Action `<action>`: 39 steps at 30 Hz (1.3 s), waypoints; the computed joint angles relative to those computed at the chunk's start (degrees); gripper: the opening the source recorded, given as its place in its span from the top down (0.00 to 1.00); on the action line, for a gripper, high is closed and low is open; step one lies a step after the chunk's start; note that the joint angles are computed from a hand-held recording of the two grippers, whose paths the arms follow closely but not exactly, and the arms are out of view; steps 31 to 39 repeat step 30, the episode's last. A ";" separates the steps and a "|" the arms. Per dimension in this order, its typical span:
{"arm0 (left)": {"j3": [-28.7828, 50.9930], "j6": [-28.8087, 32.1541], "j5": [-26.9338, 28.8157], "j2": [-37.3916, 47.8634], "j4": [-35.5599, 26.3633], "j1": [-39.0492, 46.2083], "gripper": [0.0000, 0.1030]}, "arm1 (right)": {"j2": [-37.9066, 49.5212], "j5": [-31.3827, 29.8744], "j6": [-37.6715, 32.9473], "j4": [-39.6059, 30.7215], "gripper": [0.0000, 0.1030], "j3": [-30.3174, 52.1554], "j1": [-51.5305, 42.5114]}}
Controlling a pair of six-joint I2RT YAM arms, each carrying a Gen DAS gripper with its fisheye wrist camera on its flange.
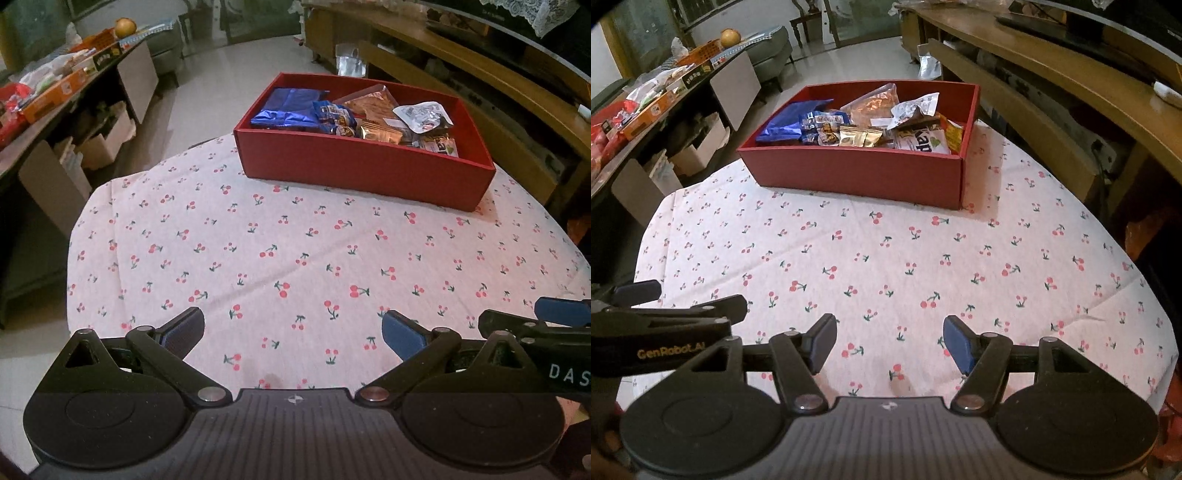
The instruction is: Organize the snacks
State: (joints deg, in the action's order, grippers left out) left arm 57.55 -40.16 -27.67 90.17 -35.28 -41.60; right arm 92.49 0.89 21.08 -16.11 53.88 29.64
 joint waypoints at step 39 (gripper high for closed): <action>-3.57 -3.31 -2.75 -4.56 -2.55 -4.31 0.00 | -5.03 1.17 1.86 -0.03 0.36 -4.76 2.74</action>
